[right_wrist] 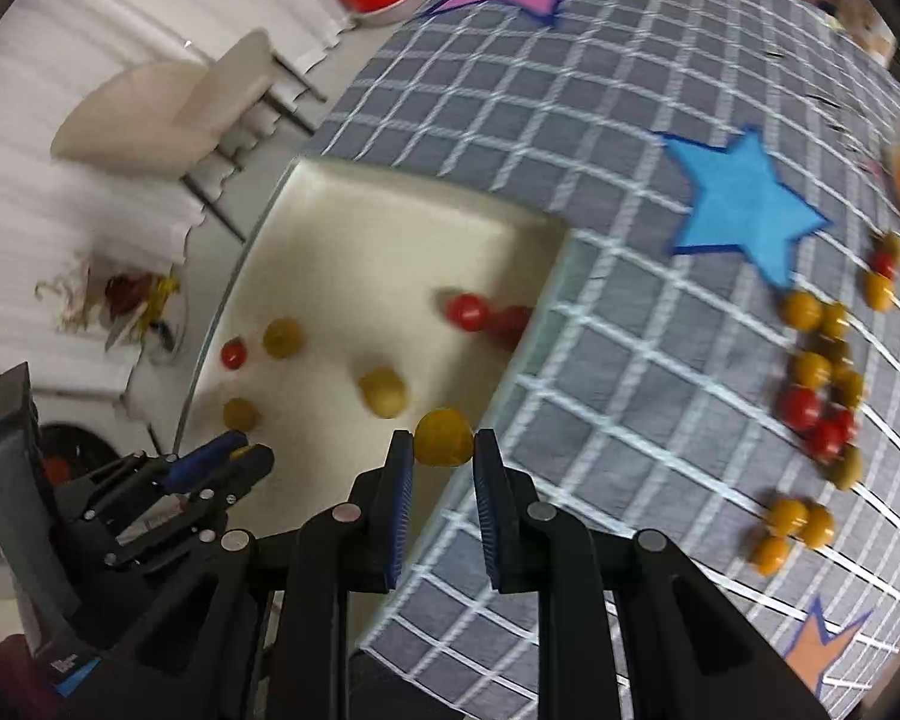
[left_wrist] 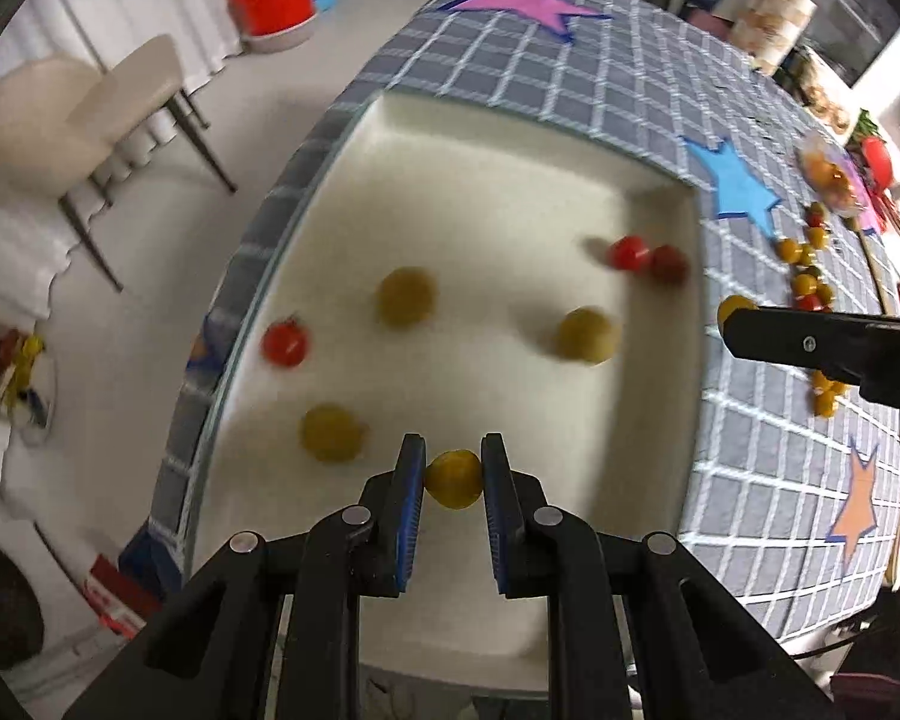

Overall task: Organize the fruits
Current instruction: 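Carry both yellow tomatoes into the white tray and open both tools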

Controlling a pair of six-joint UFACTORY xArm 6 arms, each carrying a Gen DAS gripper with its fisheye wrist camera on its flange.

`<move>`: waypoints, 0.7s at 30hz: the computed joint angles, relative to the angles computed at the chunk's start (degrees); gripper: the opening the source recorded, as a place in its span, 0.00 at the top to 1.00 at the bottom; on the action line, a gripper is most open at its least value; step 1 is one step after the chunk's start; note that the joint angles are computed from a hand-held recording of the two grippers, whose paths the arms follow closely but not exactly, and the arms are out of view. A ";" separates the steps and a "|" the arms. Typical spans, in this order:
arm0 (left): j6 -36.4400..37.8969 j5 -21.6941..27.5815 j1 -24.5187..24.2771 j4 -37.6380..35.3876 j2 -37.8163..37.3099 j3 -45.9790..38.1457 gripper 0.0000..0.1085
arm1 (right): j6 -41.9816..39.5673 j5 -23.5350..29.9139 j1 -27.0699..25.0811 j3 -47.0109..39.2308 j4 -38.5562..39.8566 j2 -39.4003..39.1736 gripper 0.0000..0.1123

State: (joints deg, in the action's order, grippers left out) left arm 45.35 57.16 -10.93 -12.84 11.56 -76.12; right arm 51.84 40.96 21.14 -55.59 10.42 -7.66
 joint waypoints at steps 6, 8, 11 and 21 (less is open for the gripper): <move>-1.55 -2.09 1.37 1.02 1.48 0.59 0.81 | -3.62 1.53 0.36 -7.08 1.42 7.50 0.81; -1.38 -3.03 1.41 1.23 1.38 1.34 0.81 | -4.18 2.43 -0.13 -9.50 0.80 9.81 0.81; -0.86 -3.99 1.59 1.22 1.77 1.69 0.81 | -5.03 3.53 -1.16 -12.77 -0.09 12.88 0.81; -0.05 -6.22 1.02 1.63 0.88 4.21 0.81 | -7.86 6.51 -2.74 -18.93 1.41 20.59 0.80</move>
